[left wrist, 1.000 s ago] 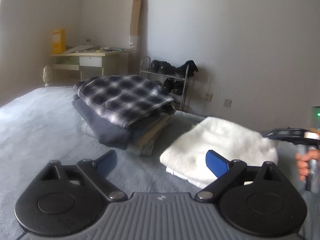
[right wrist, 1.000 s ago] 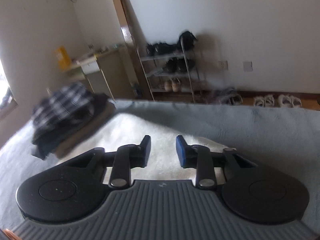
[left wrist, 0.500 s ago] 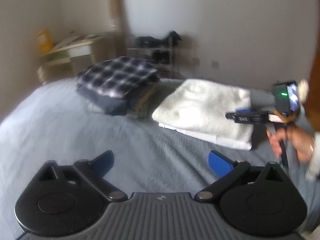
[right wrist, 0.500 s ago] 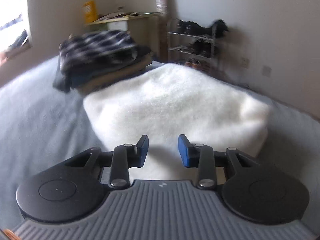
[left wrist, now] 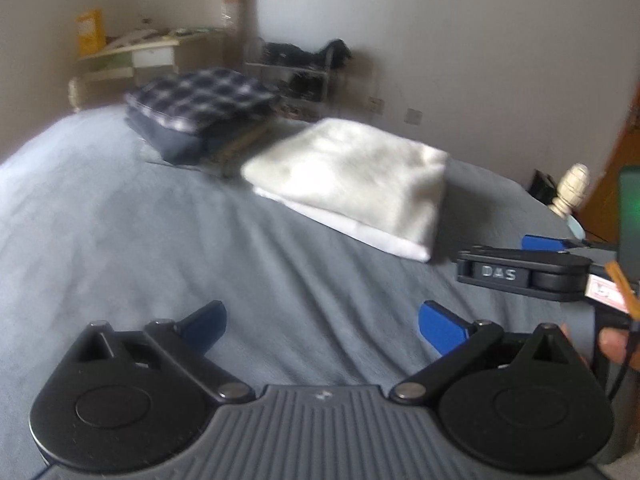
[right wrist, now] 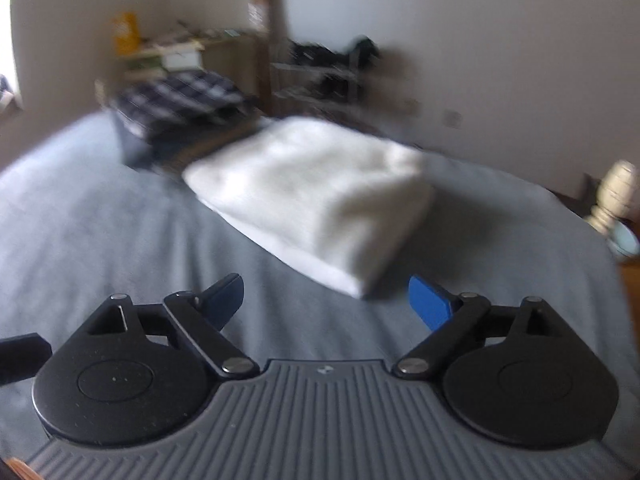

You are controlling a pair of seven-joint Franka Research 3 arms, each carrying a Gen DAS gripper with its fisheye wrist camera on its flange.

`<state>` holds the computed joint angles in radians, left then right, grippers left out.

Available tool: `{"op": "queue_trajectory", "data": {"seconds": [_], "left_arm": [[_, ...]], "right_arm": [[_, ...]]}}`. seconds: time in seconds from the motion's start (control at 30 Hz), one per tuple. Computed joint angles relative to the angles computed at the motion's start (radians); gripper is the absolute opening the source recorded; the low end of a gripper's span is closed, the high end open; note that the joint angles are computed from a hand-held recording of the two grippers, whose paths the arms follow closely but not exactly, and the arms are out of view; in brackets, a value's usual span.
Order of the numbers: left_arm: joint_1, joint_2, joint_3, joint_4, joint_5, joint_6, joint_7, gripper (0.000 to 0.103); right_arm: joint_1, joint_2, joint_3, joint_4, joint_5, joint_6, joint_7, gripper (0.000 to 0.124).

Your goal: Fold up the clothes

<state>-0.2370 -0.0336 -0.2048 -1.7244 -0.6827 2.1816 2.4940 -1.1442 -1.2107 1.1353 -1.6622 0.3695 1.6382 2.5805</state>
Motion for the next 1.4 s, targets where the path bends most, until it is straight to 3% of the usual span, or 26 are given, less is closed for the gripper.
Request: {"op": "queue_trajectory", "data": {"seconds": [0.13,0.3,0.53,0.73,0.9,1.2,1.4], "left_arm": [[-0.021,-0.067,-0.010,-0.086,0.030,0.059,0.027,0.103],[-0.059,-0.102,-0.012,-0.129,0.124,0.111,-0.058,0.103],[-0.108,-0.146,-0.006,-0.188,0.214,0.245,-0.116,0.103],[-0.125,-0.156,0.016,-0.173,0.203,0.202,-0.173,0.103],[-0.128,-0.170,0.021,-0.180,0.209,0.192,-0.222,0.103],[-0.145,-0.181,0.028,-0.180,0.155,0.144,-0.215,0.102],[-0.150,-0.186,0.026,-0.191,0.141,0.177,-0.221,0.102]], "right_arm": [[0.019,-0.016,-0.018,-0.002,-0.010,-0.065,0.025,0.091],[0.051,-0.034,-0.030,-0.035,-0.034,-0.047,-0.001,0.097],[0.097,-0.035,-0.046,-0.077,-0.061,-0.031,0.020,0.100],[0.141,-0.032,-0.059,-0.107,-0.111,-0.001,0.038,0.101],[0.153,-0.029,-0.050,-0.085,-0.203,-0.003,-0.035,0.102],[0.142,-0.017,-0.053,-0.053,-0.158,-0.090,-0.021,0.102],[0.158,-0.021,-0.060,-0.082,-0.139,-0.091,-0.001,0.102]]}}
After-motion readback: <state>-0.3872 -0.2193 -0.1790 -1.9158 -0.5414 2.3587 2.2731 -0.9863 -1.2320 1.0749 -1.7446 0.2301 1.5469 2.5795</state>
